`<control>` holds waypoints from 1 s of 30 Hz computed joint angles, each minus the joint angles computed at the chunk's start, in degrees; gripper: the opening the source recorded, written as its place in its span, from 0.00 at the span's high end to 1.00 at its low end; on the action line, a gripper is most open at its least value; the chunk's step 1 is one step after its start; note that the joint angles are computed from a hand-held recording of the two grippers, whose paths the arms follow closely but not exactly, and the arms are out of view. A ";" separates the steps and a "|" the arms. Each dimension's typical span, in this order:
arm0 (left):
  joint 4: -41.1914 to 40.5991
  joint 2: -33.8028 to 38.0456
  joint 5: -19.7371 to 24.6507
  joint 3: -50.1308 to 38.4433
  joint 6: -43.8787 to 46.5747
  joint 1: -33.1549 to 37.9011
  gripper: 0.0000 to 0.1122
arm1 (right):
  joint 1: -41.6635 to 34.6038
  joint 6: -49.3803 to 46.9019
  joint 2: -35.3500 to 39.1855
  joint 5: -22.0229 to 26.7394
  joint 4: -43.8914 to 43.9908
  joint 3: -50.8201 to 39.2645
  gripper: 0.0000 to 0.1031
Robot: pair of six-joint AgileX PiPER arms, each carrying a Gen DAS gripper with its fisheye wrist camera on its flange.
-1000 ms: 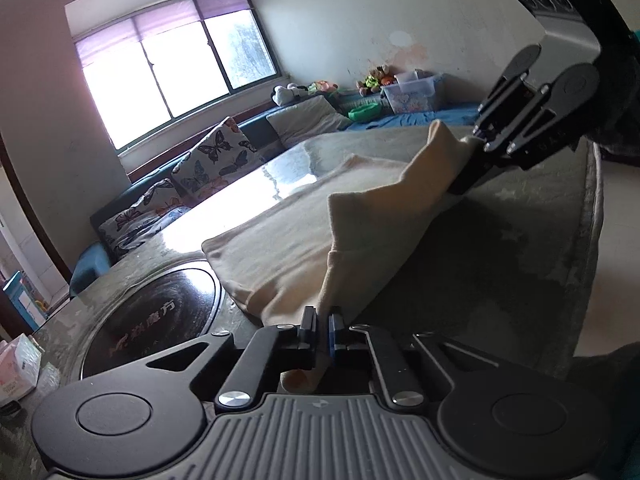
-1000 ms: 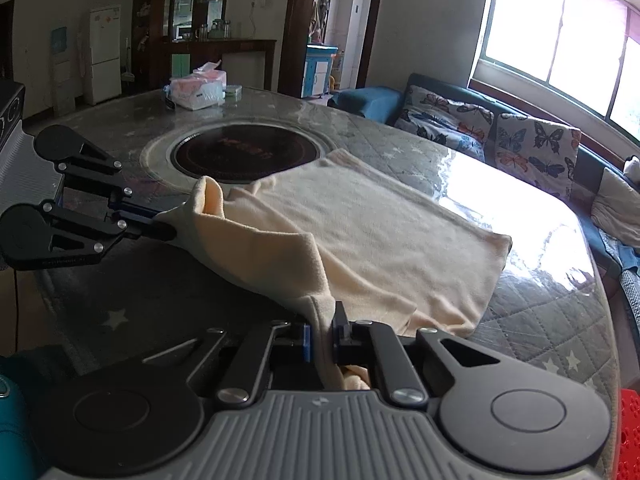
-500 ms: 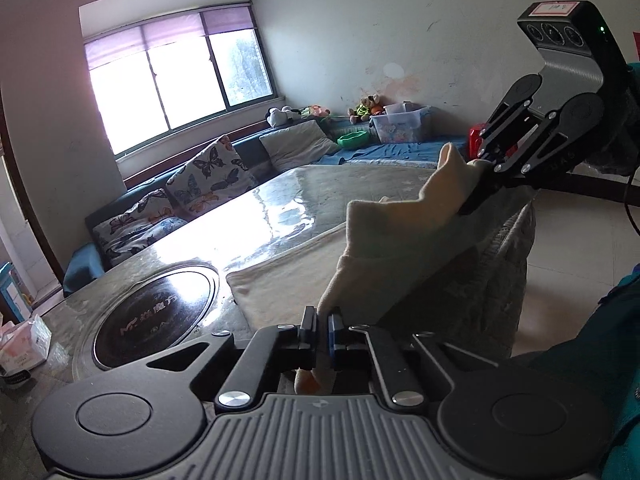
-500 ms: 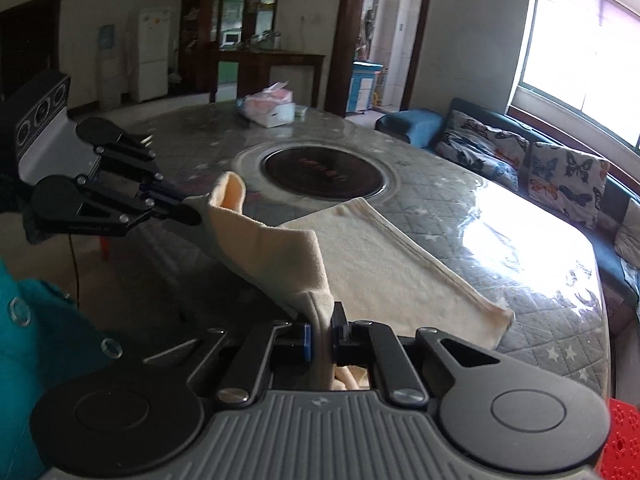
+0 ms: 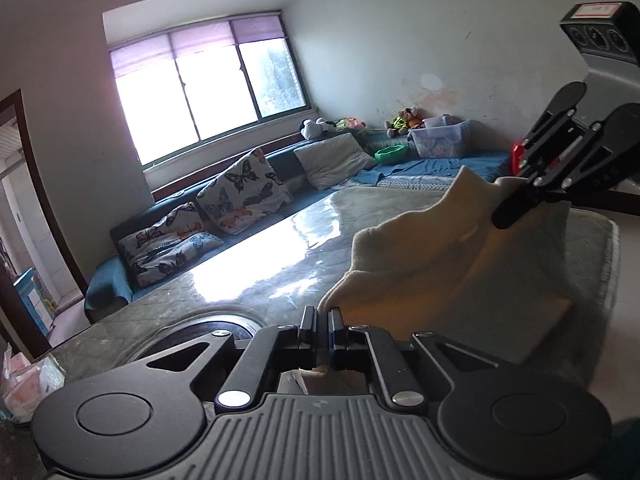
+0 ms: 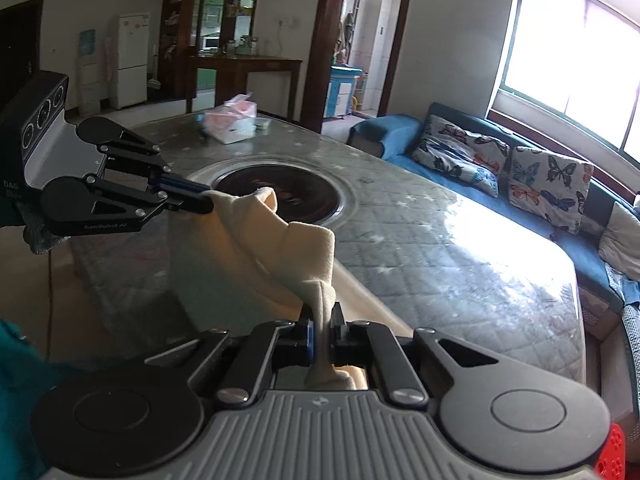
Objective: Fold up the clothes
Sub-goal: 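Lift the hem with both grippers and fold it toward the collar, then lower the folded hem onto the collar edge with both grippers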
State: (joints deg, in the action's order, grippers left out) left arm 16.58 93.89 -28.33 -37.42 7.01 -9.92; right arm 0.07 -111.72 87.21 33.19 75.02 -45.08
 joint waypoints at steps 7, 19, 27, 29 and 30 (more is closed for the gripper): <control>-5.50 16.54 8.02 -19.36 2.34 -1.94 0.95 | 2.27 11.60 15.73 -5.20 -6.15 -15.84 0.95; -20.38 25.34 13.64 -28.54 13.26 -1.76 0.90 | 0.98 13.37 28.20 -11.31 2.07 -21.61 0.79; -3.92 21.36 15.74 -27.10 -4.46 -4.55 0.90 | 2.09 10.19 27.15 -8.79 8.63 -22.53 0.79; -1.56 21.80 16.47 -27.65 -6.75 -5.34 0.90 | 2.95 12.93 28.11 -8.73 6.03 -23.96 0.79; -0.81 22.15 16.79 -28.11 -7.38 -5.62 0.90 | 3.56 14.03 28.85 -9.05 5.11 -24.64 0.79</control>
